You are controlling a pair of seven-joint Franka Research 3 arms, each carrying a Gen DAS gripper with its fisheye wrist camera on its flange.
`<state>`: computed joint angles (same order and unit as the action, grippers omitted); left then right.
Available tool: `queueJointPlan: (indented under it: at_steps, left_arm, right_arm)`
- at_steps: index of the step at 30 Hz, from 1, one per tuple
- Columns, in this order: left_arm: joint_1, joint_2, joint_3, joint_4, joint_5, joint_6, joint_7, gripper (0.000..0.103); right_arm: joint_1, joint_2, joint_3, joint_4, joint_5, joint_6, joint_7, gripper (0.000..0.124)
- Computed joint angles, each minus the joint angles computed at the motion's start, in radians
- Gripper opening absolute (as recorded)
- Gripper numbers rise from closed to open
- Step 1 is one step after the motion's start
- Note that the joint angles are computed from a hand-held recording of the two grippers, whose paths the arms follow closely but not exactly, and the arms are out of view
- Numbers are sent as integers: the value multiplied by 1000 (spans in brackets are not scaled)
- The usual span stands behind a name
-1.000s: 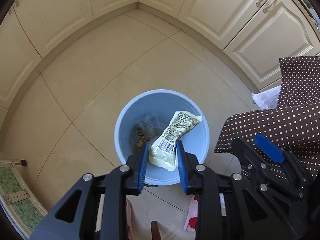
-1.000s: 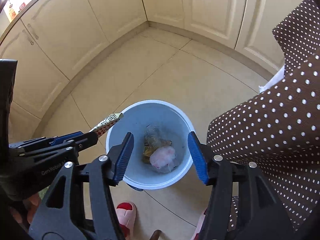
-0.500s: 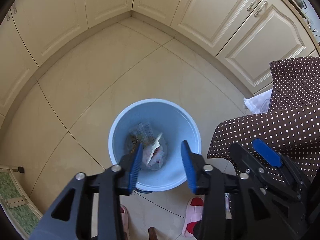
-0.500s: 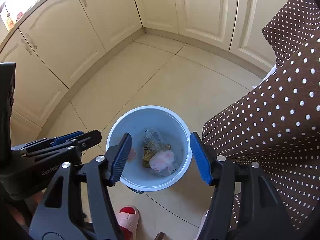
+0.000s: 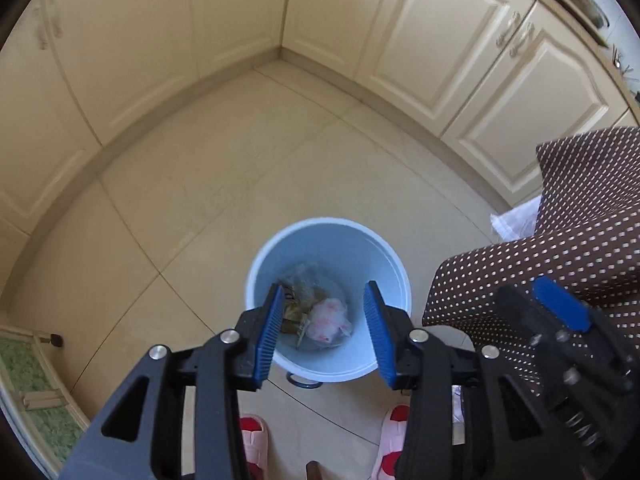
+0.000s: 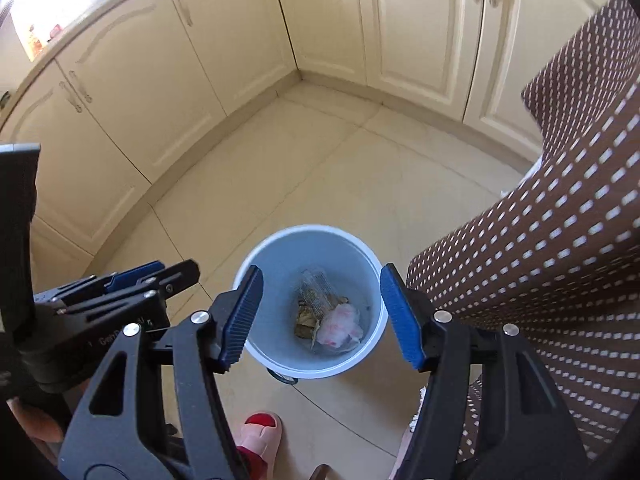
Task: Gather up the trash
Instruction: 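Move both tools back to the table and grasp the orange peel with the left tool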
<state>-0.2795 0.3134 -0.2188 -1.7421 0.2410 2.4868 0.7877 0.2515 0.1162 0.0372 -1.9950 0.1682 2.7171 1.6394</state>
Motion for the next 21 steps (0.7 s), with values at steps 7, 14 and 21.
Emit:
queueJointPlan:
  at_steps: [7, 14, 21]
  left_arm:
    - [-46, -221, 4, -96, 192, 30, -169, 55]
    - [-82, -288, -66, -9, 254, 45, -182, 65]
    - [-210, -119, -113, 297, 281, -22, -70, 68]
  right_arm:
    - [-10, -213, 13, -103, -27, 56, -6, 61]
    - [-80, -490, 20, -217, -21, 91, -25, 65]
    - [-241, -724, -2, -315, -55, 62, -40, 67]
